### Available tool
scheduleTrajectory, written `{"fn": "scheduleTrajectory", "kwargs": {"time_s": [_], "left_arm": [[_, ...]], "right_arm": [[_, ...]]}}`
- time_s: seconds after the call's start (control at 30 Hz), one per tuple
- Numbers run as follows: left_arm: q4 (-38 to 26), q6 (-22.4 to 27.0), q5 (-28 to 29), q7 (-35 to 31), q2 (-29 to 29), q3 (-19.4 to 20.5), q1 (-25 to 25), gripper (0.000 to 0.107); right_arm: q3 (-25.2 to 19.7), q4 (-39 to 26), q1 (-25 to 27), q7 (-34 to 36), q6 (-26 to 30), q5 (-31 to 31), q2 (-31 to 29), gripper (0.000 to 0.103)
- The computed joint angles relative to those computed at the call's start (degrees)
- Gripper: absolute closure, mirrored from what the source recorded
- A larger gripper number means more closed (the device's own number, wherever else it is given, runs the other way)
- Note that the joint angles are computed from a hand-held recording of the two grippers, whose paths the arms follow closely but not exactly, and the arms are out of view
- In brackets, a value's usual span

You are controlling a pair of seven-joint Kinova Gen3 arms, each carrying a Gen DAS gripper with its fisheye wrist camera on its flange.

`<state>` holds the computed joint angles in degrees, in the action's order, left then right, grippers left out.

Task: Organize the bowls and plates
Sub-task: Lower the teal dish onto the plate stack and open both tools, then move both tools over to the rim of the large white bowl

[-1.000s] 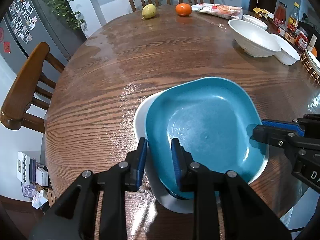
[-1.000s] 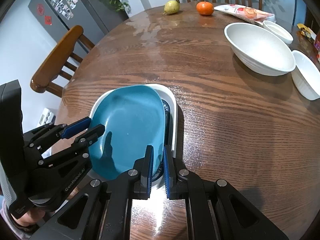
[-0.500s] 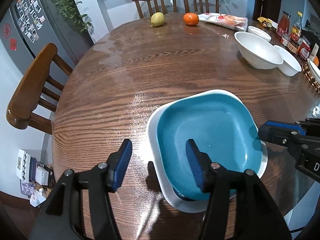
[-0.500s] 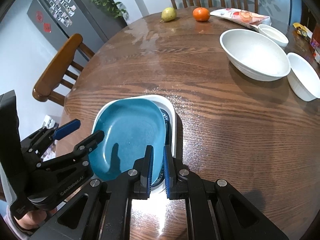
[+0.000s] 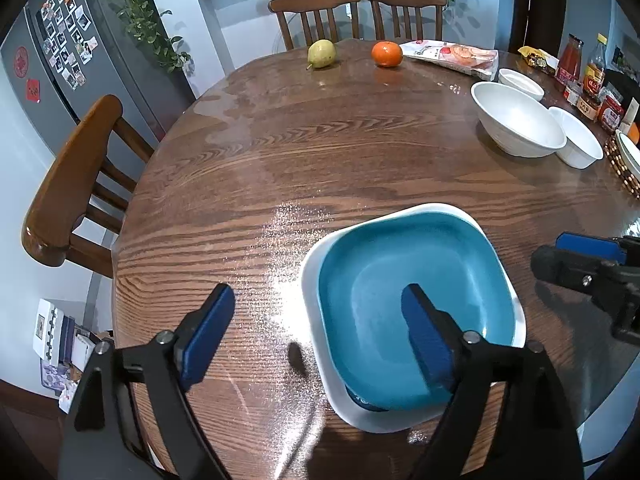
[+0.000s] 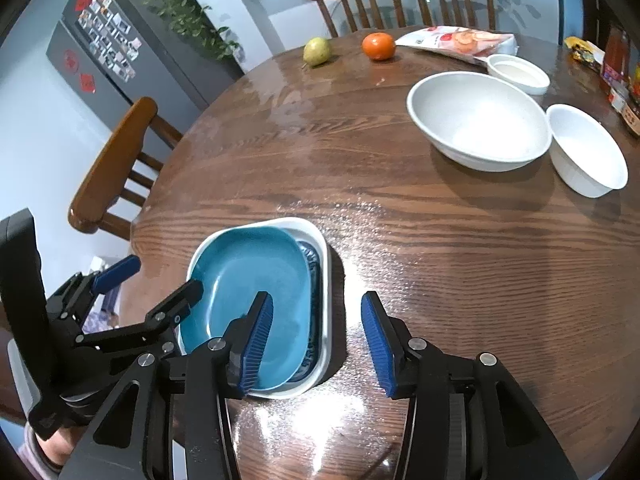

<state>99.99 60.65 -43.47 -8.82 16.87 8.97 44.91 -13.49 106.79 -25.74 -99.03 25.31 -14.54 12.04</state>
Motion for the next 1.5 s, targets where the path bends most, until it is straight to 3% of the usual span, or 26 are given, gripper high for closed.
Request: {"fn": "scheduleTrajectory", "kwargs": {"time_s": [0.27, 1.0, 1.23, 1.5], "left_arm": [[-1.1, 0.5, -0.3, -0.3, 0.3, -0.1, 0.0, 0.012], [-7.7, -3.6, 3.1, -5.6, 2.0, -2.0, -2.6, 0.012], [-14.8, -7.2, 7.2, -10.6, 5.5, -3.2, -4.3, 0.012], [-30.1, -8.3, 17.6, -21.2, 15.3, -4.3, -7.7, 0.013]], "right_arm": [[0.4, 0.9, 1.3, -0.3, -0.8, -1.2, -0.9, 0.051], [1.9, 3.1, 9.0, 5.9, -0.7, -8.9, -2.9, 0.050], [2.4, 1.3, 13.2, 10.0, 0.6, -12.4, -1.0, 0.050], [1.6, -2.6, 19.3, 15.6, 1.9, -18.7, 3.5, 0.050]]}}
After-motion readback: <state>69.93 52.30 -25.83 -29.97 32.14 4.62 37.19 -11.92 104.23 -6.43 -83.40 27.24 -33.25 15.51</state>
